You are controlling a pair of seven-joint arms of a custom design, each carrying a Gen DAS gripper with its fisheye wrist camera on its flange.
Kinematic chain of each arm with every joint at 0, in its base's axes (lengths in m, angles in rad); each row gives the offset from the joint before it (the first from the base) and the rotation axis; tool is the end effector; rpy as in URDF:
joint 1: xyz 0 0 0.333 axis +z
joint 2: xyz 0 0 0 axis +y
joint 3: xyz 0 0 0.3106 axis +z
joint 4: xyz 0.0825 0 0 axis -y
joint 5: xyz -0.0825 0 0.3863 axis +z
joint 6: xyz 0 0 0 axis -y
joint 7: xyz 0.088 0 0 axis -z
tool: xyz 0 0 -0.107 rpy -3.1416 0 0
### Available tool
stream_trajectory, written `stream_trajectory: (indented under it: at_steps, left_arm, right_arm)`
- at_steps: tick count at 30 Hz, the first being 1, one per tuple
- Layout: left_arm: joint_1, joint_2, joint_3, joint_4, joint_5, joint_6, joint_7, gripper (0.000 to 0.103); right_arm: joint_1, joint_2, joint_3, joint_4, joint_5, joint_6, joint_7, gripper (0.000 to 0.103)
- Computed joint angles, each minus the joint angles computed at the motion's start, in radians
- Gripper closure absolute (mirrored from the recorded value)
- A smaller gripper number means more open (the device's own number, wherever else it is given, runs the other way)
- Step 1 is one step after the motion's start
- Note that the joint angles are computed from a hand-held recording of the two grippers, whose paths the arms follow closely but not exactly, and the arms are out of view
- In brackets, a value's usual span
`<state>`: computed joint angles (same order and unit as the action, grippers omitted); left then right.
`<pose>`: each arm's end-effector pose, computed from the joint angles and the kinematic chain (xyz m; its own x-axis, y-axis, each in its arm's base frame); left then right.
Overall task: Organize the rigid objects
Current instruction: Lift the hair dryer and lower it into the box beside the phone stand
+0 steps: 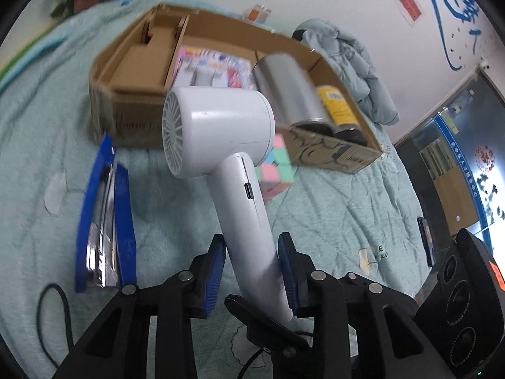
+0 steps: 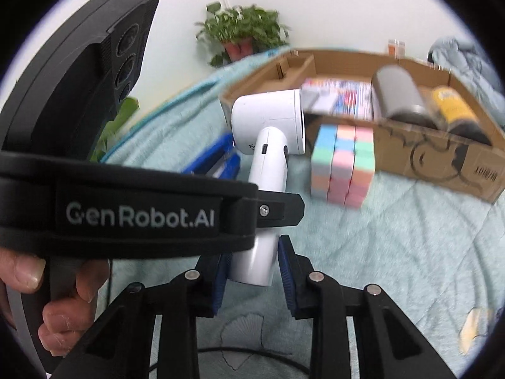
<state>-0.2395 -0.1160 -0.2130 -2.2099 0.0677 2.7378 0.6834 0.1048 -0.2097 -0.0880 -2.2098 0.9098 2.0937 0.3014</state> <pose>0.4983 -0.2487 0.4952 0.2390 -0.8808 0.4088 -0.7940 -0.4196 -0.4398 0.5064 0.0452 0.4873 0.7866 -0.5386 -0.3020 -0.5774 -0.4679 -0.6691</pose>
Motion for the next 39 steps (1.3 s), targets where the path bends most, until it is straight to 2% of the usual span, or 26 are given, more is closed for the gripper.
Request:
stream_trajectory:
  at_steps: [5, 9, 14, 19, 23, 27, 31, 37, 39]
  left_arm:
    - [0.016, 0.013, -0.01, 0.097, 0.111, -0.045, -0.018, 0.072]
    - [0.024, 0.078, 0.003, 0.214, 0.114, -0.072, 0.042, 0.072]
    - [0.057, 0.197, 0.019, 0.384, 0.028, -0.102, 0.19, 0.073]
    - [0.117, 0.331, 0.009, 0.549, -0.107, -0.135, 0.342, 0.073]
    - [0.164, 0.454, -0.01, 0.694, -0.189, -0.207, 0.427, 0.073]
    - [0.215, 0.531, -0.044, 0.753, -0.293, -0.244, 0.497, 0.073]
    - [0.236, 0.579, -0.065, 0.782, -0.353, -0.262, 0.55, 0.073]
    - [0.201, 0.612, -0.043, 0.813, -0.304, -0.289, 0.534, 0.072]
    - [0.2, 0.597, -0.043, 0.786, -0.301, -0.264, 0.525, 0.071]
  right_arm:
    - [0.002, -0.009, -0.015, 0.02, 0.089, 0.022, -0.031, 0.074]
    - [0.008, 0.034, -0.006, 0.083, 0.132, 0.058, -0.042, 0.074]
    - [0.017, 0.137, 0.028, 0.212, 0.14, 0.118, -0.002, 0.074]
    - [0.017, 0.285, 0.073, 0.402, 0.071, 0.141, 0.142, 0.074]
    - [0.011, 0.36, 0.101, 0.484, -0.008, 0.15, 0.259, 0.074]
    - [-0.001, 0.427, 0.116, 0.546, -0.089, 0.127, 0.354, 0.074]
    - [-0.007, 0.454, 0.126, 0.562, -0.148, 0.119, 0.42, 0.074]
    - [-0.013, 0.397, 0.129, 0.484, -0.162, 0.148, 0.42, 0.07]
    - [-0.013, 0.407, 0.127, 0.497, -0.162, 0.154, 0.424, 0.07]
